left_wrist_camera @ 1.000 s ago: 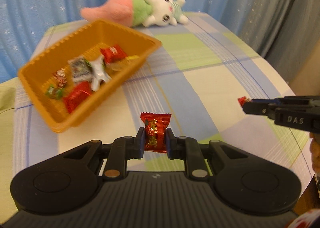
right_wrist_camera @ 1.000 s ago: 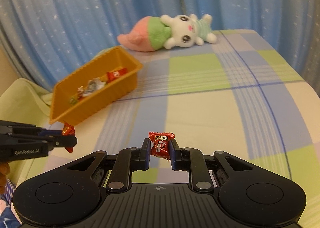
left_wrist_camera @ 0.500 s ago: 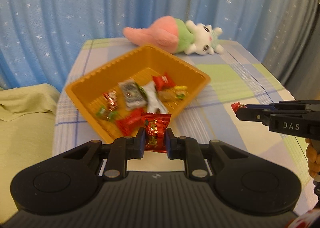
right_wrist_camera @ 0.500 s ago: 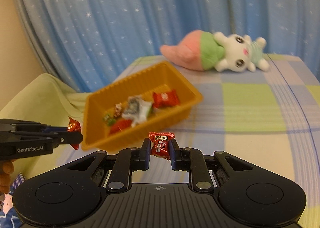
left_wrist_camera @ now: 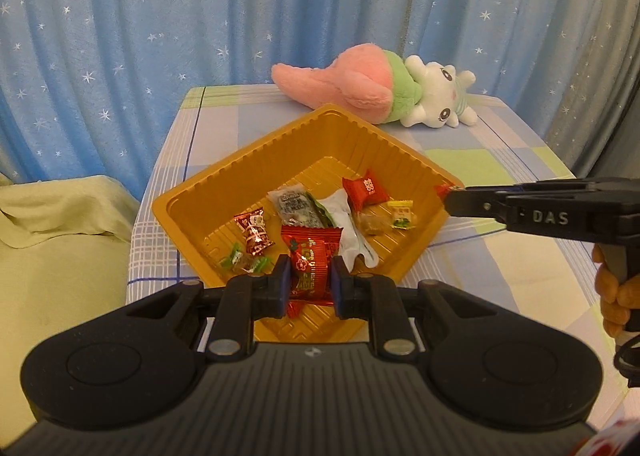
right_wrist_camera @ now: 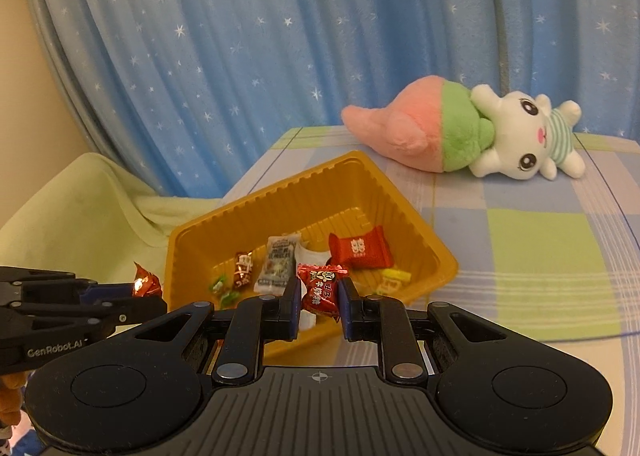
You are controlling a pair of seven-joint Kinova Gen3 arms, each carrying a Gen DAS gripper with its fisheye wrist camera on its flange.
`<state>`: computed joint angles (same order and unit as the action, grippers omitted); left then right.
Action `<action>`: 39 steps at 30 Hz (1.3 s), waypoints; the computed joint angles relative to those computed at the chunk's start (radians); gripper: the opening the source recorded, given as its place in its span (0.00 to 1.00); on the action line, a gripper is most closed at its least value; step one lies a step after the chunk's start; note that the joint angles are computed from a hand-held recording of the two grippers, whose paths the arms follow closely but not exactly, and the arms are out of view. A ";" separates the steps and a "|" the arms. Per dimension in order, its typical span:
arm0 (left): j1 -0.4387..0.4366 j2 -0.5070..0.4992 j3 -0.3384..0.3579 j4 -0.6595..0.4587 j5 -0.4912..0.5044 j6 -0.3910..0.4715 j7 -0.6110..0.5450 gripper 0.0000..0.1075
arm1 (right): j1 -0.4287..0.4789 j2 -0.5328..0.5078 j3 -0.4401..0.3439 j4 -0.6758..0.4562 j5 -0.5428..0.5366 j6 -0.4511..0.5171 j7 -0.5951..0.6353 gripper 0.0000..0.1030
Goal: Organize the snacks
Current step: 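Carry both red candies over the orange tray with both tools, then open both tools to release the red candies into the tray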
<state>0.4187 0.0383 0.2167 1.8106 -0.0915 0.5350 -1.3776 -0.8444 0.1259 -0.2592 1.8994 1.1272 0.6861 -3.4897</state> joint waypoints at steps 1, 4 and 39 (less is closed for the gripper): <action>-0.002 0.006 -0.001 -0.003 0.004 0.000 -0.005 0.17 | 0.006 0.008 0.003 -0.008 -0.004 -0.008 0.012 0.20; -0.006 0.022 -0.005 -0.012 0.014 -0.002 -0.019 0.17 | 0.014 0.028 0.016 -0.031 -0.017 -0.024 0.049 0.20; -0.044 0.071 -0.019 -0.021 0.138 -0.008 -0.161 0.17 | -0.038 0.116 0.135 -0.125 -0.136 -0.029 0.144 0.50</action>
<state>0.3749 0.1090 0.1976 1.7900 0.0469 0.5270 -1.5385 -0.8821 0.2417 -0.1244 1.7748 0.9908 0.6568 -3.3454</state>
